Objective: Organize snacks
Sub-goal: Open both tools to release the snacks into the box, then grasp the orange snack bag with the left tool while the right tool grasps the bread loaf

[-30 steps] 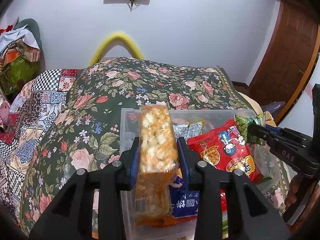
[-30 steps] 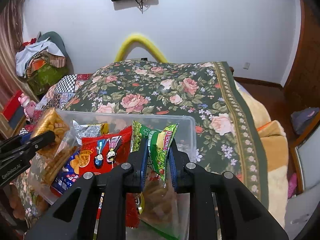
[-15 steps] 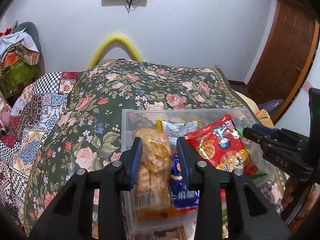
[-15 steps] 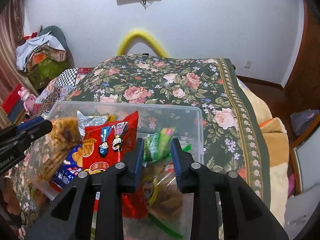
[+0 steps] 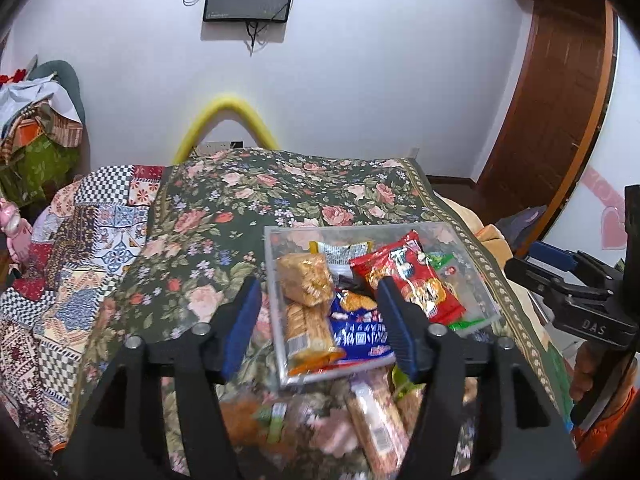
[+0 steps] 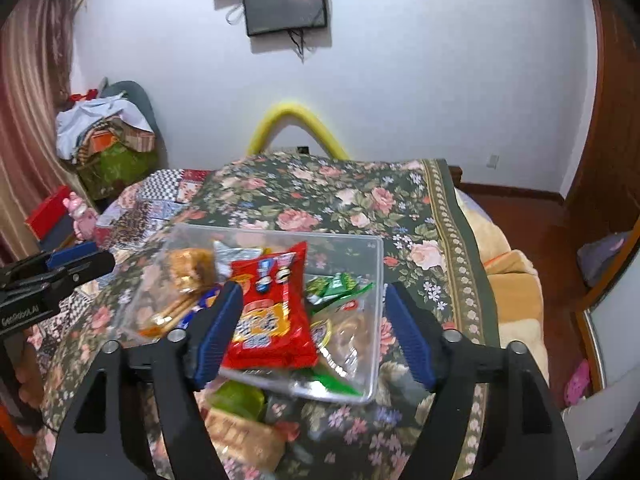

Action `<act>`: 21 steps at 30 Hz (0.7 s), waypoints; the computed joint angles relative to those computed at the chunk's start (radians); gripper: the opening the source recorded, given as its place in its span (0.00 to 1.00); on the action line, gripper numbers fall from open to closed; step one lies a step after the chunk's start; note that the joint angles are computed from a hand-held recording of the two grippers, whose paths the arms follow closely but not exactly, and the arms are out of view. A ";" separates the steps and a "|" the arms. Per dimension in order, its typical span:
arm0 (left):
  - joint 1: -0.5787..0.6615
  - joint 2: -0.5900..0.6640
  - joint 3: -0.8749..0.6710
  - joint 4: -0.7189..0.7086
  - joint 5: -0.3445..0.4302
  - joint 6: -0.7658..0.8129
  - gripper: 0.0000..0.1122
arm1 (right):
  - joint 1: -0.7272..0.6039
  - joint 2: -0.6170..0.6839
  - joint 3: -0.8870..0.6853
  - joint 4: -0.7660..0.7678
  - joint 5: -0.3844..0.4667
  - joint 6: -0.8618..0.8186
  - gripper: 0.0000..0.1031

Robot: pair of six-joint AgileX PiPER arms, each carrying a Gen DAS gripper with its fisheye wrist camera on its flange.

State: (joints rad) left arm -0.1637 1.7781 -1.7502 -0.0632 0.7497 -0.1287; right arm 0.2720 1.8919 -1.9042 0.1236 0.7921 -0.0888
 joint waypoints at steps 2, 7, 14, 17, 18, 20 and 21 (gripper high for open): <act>0.008 -0.046 0.054 -0.005 -0.008 0.010 0.61 | 0.013 -0.045 0.065 -0.005 -0.028 0.003 0.75; 0.025 -0.131 0.184 0.006 -0.016 0.018 0.69 | 0.050 -0.130 0.217 -0.029 -0.081 0.032 0.81; 0.054 -0.175 0.351 -0.005 -0.036 0.038 0.73 | 0.100 -0.187 0.371 -0.082 -0.132 0.069 0.82; 0.063 -0.162 0.401 -0.012 -0.051 0.042 0.73 | 0.114 -0.185 0.421 -0.109 -0.154 0.114 0.84; 0.068 -0.157 0.417 -0.018 -0.054 0.046 0.73 | 0.113 -0.175 0.428 -0.094 -0.153 0.111 0.84; 0.078 -0.140 0.438 -0.041 -0.060 0.061 0.73 | 0.110 -0.155 0.439 -0.062 -0.148 0.107 0.84; 0.084 -0.129 0.450 -0.051 -0.067 0.066 0.73 | 0.109 -0.148 0.442 -0.051 -0.145 0.108 0.84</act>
State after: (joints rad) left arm -0.0802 1.6491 -1.3003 -0.1138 0.6828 -0.0629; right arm 0.3815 1.7443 -1.4624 0.0731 0.6470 0.0187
